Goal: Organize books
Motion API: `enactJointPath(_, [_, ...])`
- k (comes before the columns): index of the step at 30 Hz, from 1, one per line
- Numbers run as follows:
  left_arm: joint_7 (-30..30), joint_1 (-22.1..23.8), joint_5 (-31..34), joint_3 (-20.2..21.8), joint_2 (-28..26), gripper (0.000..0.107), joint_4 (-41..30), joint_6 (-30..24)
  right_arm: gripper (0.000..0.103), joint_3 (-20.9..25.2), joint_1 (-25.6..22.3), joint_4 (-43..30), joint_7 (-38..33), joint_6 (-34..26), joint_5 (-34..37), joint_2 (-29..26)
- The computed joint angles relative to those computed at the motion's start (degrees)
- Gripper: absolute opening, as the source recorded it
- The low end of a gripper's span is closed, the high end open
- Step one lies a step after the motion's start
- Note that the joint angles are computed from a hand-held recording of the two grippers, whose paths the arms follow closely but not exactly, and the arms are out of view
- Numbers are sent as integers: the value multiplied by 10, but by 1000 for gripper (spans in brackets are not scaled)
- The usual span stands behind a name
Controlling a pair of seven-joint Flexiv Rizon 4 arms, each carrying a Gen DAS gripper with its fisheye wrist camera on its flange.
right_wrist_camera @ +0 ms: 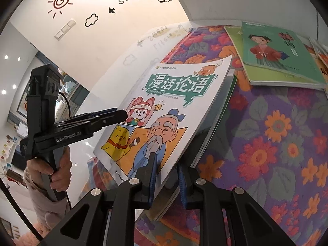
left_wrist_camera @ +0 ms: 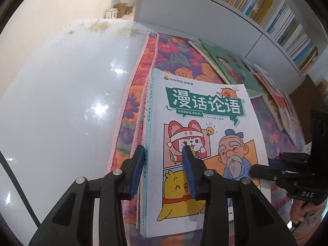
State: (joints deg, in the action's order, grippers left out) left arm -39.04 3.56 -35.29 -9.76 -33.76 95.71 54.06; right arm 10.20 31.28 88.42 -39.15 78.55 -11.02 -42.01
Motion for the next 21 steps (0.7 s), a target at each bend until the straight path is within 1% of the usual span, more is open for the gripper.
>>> enactJointPath(5, [-6, -15, 33, 11, 0, 35, 2, 26, 19, 7, -3, -1, 0, -10, 5, 2])
enactJointPath(12, [-30, -20, 59, 17, -1, 35, -3, 27, 20, 12, -5, 0, 1, -7, 15, 0])
enactJointPath(16, [-37, -22, 72, 20, 2, 35, 0, 32, 21, 24, -14, -2, -2, -3, 27, -4])
enactJointPath(21, [-50, -24, 83, 23, 2, 35, -3, 27, 22, 23, -12, -6, -6, -14, 27, -3])
